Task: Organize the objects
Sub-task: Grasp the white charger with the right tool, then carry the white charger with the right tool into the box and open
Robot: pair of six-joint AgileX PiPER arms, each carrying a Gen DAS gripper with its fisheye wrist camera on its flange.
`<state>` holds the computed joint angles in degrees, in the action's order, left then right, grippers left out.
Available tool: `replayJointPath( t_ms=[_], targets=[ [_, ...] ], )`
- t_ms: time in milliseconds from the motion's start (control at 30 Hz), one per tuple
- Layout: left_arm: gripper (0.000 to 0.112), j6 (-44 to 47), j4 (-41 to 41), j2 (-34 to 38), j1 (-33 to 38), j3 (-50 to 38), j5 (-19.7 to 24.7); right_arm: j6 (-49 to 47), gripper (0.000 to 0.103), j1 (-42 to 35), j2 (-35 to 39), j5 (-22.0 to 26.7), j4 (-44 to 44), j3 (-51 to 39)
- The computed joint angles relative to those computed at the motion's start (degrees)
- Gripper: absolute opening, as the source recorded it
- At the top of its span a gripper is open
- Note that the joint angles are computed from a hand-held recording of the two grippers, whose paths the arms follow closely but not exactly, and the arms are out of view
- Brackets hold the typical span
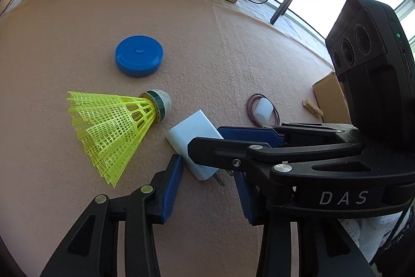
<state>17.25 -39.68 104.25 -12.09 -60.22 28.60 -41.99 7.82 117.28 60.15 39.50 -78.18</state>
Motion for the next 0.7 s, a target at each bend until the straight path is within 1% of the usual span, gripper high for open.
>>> replayJointPath(
  t_ms=[200,367,567,700],
  targets=[
    [0.043,-1.7,1.5,-1.4,-0.9,0.9,-0.8,-0.7,0.032,-0.5,-1.0,-0.3,0.8,1.4],
    [0.043,-5.7,3.8,-3.5,-3.8,0.4,-1.0,-2.0,0.032,-3.0,-4.6,0.4,1.8,4.4],
    [0.043,-13.2,10.1,-4.6,-9.9,-3.2,-0.4,-4.0,0.032,-9.0,-10.3,2.1,2.5,8.2],
    [0.043,-17.4,13.9,-2.7,-14.7,-8.2,0.6,-5.3,0.032,-14.8,-13.0,3.7,2.6,9.2]
  ],
)
